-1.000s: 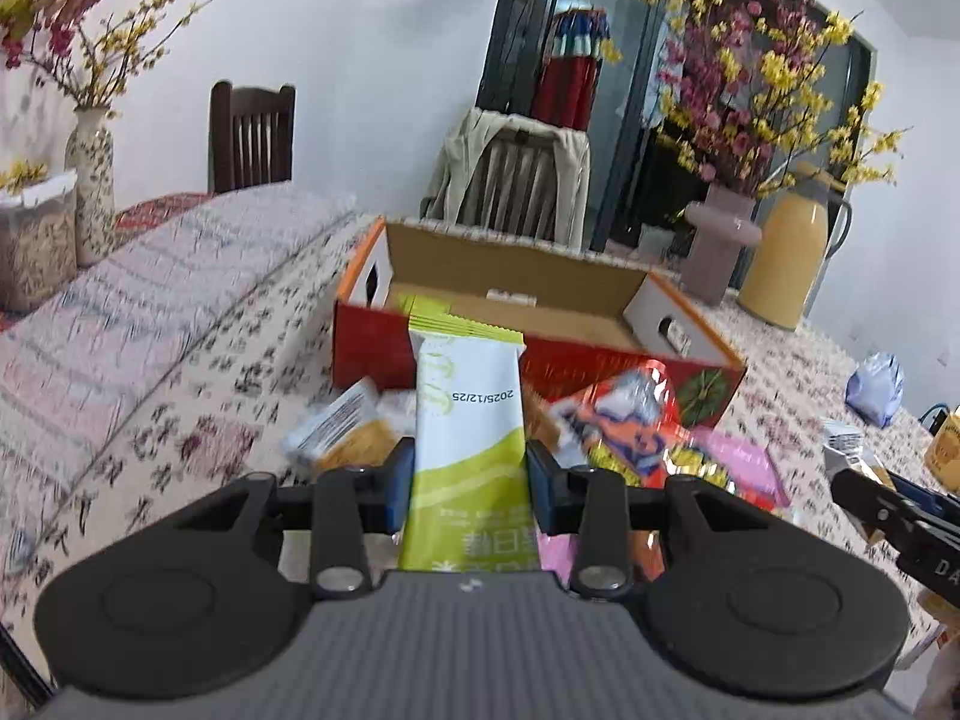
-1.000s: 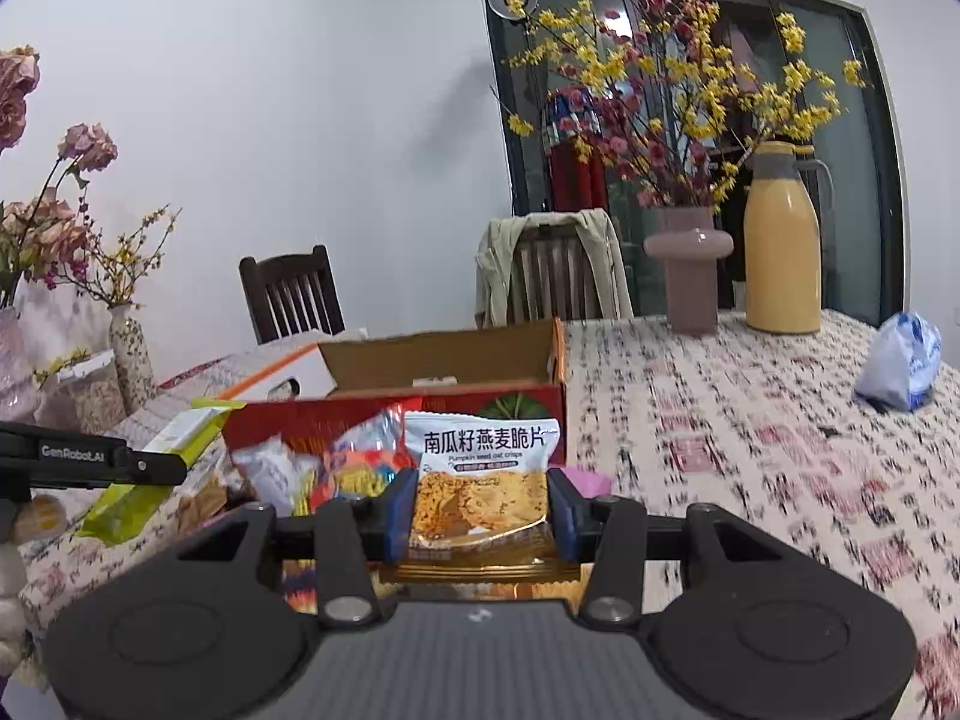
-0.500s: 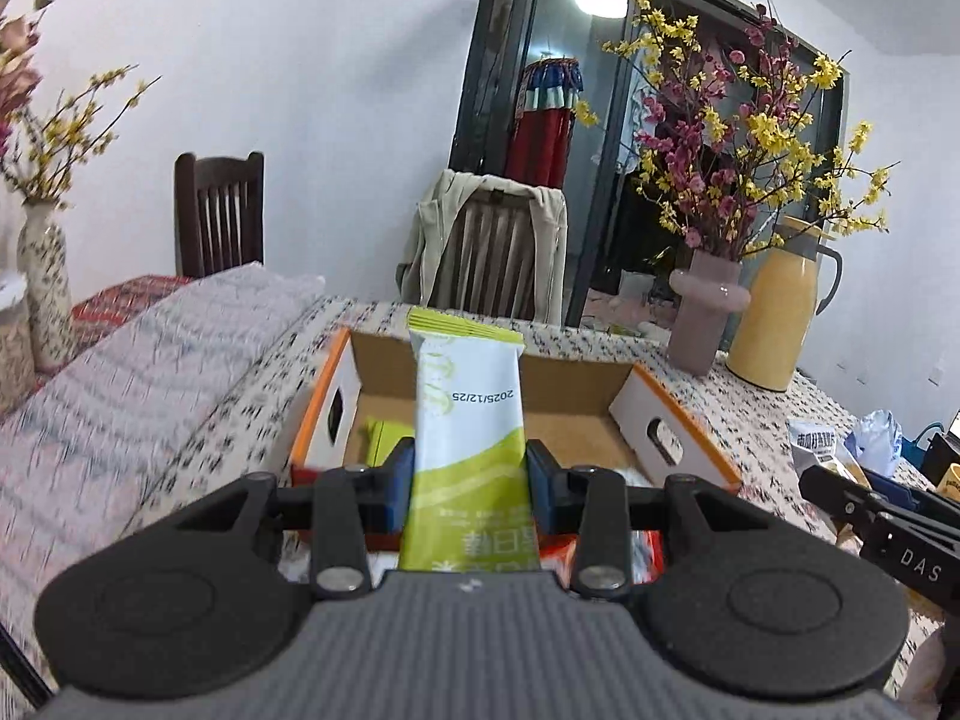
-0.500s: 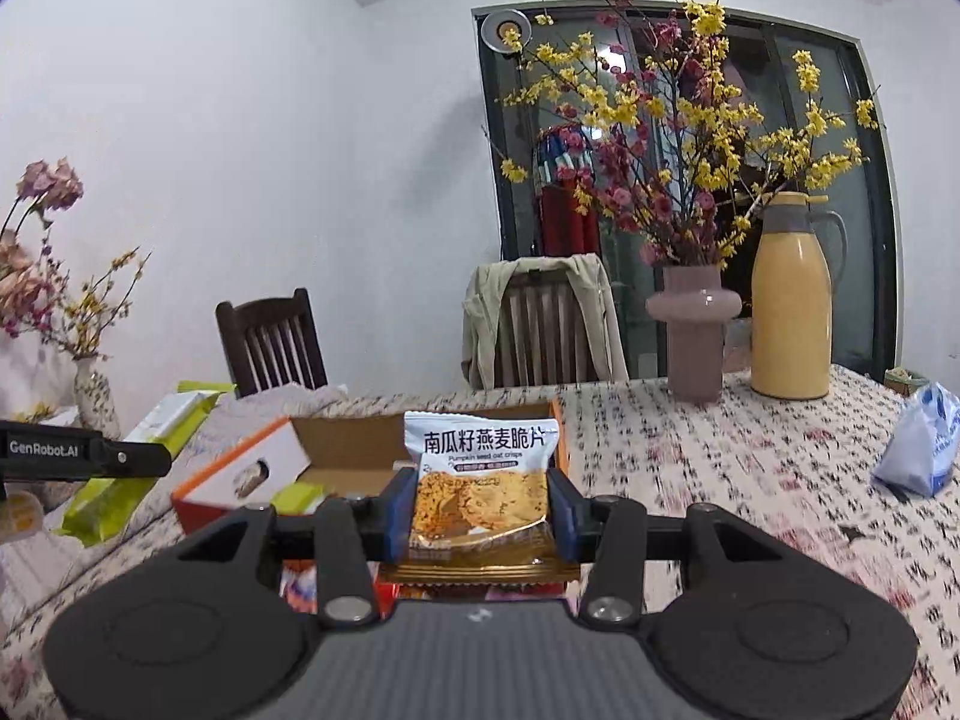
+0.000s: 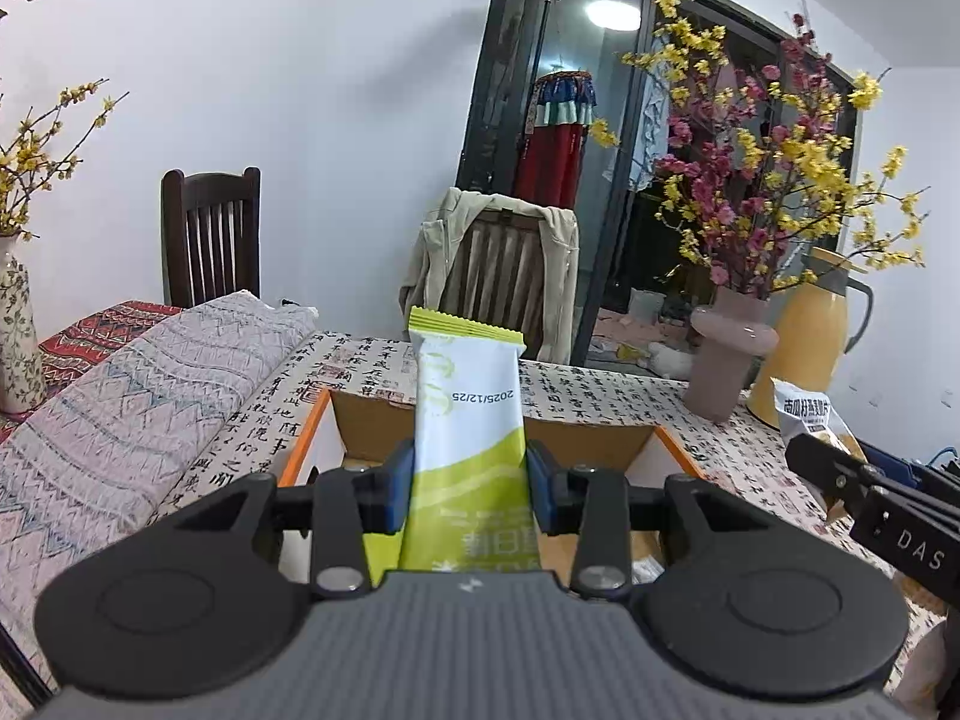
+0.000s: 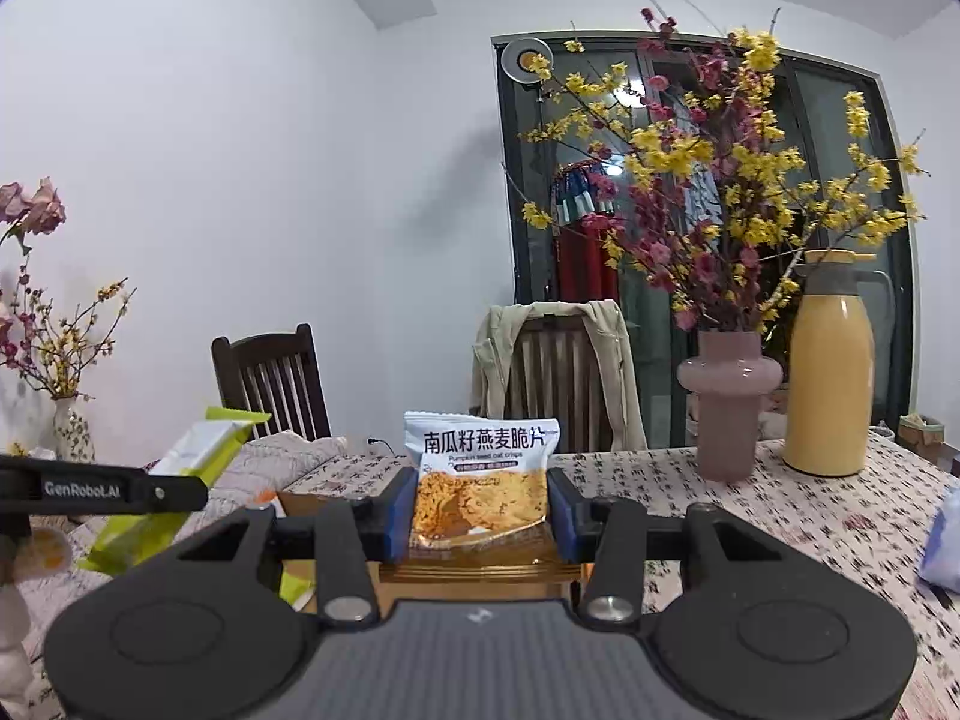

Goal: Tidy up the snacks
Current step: 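Lower both held packets into the cardboard box and open both tools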

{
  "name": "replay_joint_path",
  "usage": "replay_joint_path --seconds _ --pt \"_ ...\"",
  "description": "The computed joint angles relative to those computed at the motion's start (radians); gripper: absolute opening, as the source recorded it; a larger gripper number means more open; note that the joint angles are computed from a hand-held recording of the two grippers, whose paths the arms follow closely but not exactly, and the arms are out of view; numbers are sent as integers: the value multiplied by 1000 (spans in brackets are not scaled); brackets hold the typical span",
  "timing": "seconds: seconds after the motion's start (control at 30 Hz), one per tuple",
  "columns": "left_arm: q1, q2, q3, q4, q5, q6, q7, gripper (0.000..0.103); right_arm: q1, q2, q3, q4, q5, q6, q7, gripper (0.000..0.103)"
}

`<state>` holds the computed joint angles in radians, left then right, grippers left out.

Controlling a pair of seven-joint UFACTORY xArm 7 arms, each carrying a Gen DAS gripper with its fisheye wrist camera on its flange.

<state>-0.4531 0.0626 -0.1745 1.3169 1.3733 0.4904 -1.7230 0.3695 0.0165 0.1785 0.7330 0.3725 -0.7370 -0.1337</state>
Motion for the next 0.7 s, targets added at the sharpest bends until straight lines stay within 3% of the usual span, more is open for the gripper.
replay_joint_path --seconds 0.3,0.5,0.7 --pt "-14 118 53 91 -16 -1 2 39 -13 166 -41 179 -75 78 36 44" --pt "-28 159 89 103 -119 -23 88 39 -33 200 -52 199 -163 140 115 44" --pt "-48 136 104 79 -65 -32 42 40 -9 199 -65 188 -151 138 100 46"
